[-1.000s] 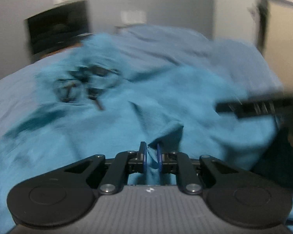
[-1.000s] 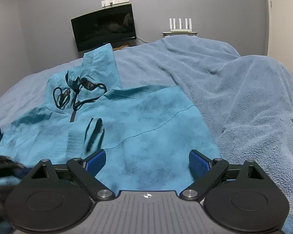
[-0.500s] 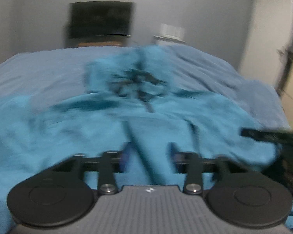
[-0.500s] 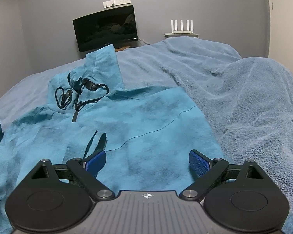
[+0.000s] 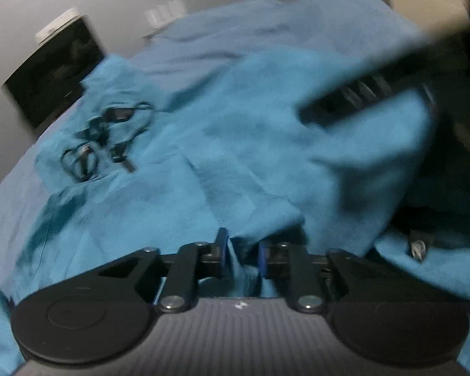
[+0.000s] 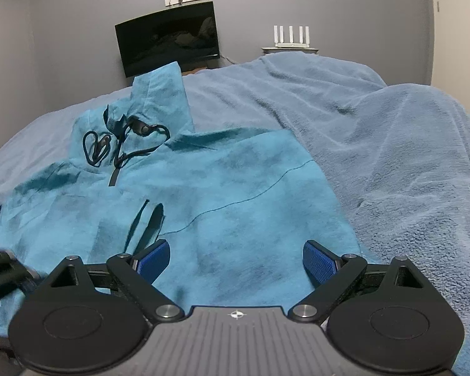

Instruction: Fold large clothes

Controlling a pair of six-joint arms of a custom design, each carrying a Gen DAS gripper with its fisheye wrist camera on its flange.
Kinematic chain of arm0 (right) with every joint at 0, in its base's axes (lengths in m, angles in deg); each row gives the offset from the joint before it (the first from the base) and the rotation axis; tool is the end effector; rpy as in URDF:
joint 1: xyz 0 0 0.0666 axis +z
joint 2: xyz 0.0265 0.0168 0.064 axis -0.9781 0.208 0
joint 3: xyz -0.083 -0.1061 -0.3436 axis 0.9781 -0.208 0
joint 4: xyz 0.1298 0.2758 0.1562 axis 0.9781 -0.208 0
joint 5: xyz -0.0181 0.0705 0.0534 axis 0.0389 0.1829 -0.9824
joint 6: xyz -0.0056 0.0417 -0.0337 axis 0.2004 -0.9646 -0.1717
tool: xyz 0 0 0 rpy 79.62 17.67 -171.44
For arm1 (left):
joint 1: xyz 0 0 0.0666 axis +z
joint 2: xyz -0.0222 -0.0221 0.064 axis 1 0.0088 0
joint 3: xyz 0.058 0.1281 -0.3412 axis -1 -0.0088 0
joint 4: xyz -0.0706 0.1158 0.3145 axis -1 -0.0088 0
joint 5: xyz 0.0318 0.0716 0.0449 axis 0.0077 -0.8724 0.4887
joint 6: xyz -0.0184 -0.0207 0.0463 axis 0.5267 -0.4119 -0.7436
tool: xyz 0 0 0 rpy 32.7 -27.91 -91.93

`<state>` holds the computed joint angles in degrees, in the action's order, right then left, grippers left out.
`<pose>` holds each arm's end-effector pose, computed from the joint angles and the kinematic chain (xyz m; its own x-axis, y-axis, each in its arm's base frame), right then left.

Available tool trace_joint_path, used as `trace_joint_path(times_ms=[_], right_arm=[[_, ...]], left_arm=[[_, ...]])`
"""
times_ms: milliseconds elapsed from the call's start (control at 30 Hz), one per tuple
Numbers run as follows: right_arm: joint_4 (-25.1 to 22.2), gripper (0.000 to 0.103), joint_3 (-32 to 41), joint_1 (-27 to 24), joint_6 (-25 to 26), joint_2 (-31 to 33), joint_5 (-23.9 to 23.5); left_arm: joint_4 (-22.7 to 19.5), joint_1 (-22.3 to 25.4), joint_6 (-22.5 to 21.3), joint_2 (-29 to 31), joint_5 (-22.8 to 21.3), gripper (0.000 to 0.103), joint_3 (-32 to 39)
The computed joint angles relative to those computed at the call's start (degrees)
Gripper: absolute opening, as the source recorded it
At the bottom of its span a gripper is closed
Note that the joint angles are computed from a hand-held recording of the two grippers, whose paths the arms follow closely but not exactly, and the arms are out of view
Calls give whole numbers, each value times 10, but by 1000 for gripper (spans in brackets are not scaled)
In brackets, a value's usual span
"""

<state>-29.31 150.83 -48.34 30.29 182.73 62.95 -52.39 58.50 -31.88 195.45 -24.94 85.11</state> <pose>0.4965 0.2560 0.3655 -0.4853 0.3626 -0.7956 0.4627 0.8786 0.1182 0.5552 -0.3387 0.3499 -0.2283 0.7052 -0.6712 0.7973 0.5311 0.2869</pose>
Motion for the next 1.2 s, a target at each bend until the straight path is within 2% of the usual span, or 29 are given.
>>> trace_joint_path(times_ms=[100,200,300,367,433,467,500,567,633,700,767,867,967,1033,1133,1200], right_arm=[[6,94,-6,-2,-4,-4,-5],[12,94,-9,-2,-3,-6,-8],[16,94,-9,-3,0,-5,-12],[16,94,-7,-2,3,-3,-12],[18,94,-7,-1,5,-1,-8],[20,94,-9,-1,7,-2,-8],[22,94,-9,0,9,-2,-7],[23,94,-9,1,16,-1,-4],[26,94,-11,2,19,0,-5],[31,94,-13,3,23,1,-8],[47,94,-19,4,33,-1,-16],[100,94,-42,5,70,-10,-45],[123,94,-45,6,103,-6,-74],[105,94,-31,7,113,6,-80],[43,93,7,4,104,32,-83],[21,94,23,2,101,46,-86]], left_arm=[[68,31,86,-32,13,12,-35],[104,75,189,-61,11,12,-52],[107,120,277,-81,-3,12,-58],[84,145,310,-88,-16,12,-57],[46,165,342,-92,-24,22,-54],[39,173,360,-97,-34,40,-61],[48,177,379,-109,-56,57,-79],[87,185,395,-129,-64,63,-116],[87,185,393,-127,-50,63,-109],[78,176,370,-117,-34,63,-92],[67,159,323,-99,-18,66,-66],[40,123,240,-66,-24,66,-24],[-19,96,178,-19,-40,66,33],[-52,85,168,10,-68,66,63],[-85,84,179,42,-111,67,84],[-74,90,191,38,-99,73,63]])
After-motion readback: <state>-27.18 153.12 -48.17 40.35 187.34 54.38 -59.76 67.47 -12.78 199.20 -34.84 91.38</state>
